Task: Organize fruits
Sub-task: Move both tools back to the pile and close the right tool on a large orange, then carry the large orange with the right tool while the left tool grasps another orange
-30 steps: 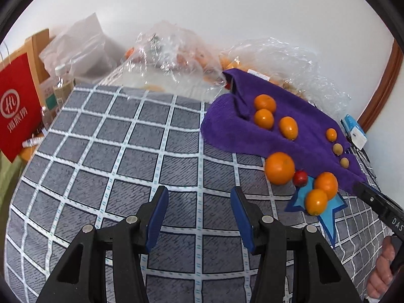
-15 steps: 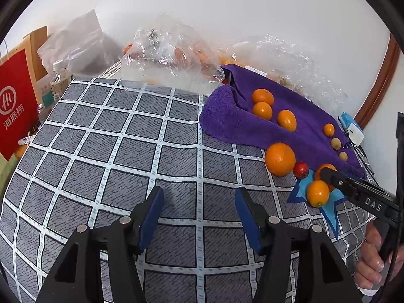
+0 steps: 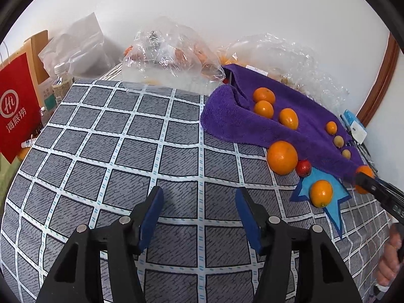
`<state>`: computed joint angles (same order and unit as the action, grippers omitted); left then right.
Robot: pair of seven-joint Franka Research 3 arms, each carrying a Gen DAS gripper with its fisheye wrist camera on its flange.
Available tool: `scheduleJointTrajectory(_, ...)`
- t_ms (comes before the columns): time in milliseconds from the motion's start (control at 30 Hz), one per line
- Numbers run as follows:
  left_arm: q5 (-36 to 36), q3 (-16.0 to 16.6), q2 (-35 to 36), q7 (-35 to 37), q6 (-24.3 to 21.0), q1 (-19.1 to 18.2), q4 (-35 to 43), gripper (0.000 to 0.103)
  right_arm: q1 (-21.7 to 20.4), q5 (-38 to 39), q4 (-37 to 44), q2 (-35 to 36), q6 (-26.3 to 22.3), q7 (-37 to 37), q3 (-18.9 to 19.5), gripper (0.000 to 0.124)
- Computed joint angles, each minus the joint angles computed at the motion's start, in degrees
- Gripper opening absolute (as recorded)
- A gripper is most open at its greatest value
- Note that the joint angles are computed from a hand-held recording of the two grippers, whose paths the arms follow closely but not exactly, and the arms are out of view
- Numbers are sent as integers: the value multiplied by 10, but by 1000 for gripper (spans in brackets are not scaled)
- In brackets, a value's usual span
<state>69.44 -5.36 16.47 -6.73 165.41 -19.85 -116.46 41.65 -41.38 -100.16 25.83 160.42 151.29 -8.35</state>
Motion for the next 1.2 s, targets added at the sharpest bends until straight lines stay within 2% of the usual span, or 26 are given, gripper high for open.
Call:
scheduleJointTrajectory(100, -14, -5, 3, 22, -9, -1, 4, 57, 0, -21, -44, -27, 3, 14, -8, 42)
scheduleJointTrajectory(267, -21, -3, 4, 32, -5, -2, 4, 57, -24, -17, -84, -39, 21, 28, 8, 42)
scheduleJointTrajectory(333, -24, -2, 4, 36, -7, -3, 4, 57, -29, -10, -87, -36, 27, 21, 11, 42)
scheduleJointTrajectory(567, -22, 1, 4, 31, -6, -6, 3, 57, -12, -39, -90, -31, 43, 60, -13, 42)
scheduleJointTrajectory(700, -36, -4, 7, 54, -14, -6, 6, 66, -17, -31, -91, -31, 37, 49, -6, 42)
scheduleJointTrajectory(800, -43, -5, 6, 65, -22, -8, 7, 67, -16, -33, -92, -32, 39, 51, -7, 42)
scheduleJointTrajectory(900, -49, -6, 5, 73, -32, -11, 7, 67, 0, -63, -95, -36, 38, 90, -25, 42)
scheduleJointTrajectory(1033, -67, -15, 8, 107, -63, -16, 16, 67, -6, -88, -103, -43, 51, 121, -26, 42)
scheduleJointTrajectory(1200, -85, -22, 10, 149, -38, -17, 26, 66, -13, -121, -104, -54, 26, 131, -15, 42)
